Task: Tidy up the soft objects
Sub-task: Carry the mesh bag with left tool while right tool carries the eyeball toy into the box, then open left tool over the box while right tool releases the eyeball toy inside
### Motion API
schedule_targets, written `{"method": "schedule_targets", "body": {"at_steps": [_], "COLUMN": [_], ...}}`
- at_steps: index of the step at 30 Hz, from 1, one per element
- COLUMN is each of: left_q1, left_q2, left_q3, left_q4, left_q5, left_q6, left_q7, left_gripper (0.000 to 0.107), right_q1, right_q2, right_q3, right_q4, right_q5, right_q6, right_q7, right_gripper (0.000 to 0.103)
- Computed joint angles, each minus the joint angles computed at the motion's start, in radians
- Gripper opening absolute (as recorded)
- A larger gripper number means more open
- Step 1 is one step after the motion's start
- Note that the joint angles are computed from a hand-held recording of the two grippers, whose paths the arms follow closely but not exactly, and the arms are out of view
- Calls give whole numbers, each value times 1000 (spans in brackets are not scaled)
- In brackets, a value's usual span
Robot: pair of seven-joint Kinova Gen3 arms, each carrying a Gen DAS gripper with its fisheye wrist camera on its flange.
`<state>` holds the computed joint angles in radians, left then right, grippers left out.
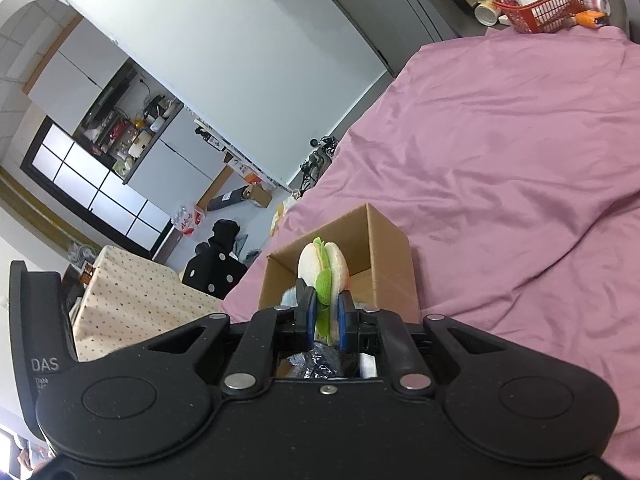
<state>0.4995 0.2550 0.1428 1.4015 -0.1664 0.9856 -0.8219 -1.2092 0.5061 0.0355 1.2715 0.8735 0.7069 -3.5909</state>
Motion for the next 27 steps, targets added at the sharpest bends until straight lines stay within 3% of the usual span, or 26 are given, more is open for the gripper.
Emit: {"method": "schedule_targets", "body": {"at_steps": [8,10,16,20,27], "left_q1": [-44,-59,-77,-96,-94], "left_q2": [-12,-17,-15,-10,-4], "left_q3": [-15,-17,-22,-9,4], "left_q4": [14,18,23,11,-17], "left_q5": [22,28,17,46,73], "left_q6": [-12,-15,-23,-17,-3], "left_q7": [6,-1,-11,-74,-184], "left_gripper": [45,45,56,66,76], "right_q1": [5,8,-15,-40,-29], "right_q2": [48,62,70,61,78], "right_q3": [20,23,54,49,1], "right_q4": [-53,-74,-85,-96,-223], "right_q5": [-14,-26,-38,-43,-118], "right_q6": [-10,-6,13,103,293], "right_q7": [30,42,32,4,132], "right_gripper": [12,20,30,36,51]}}
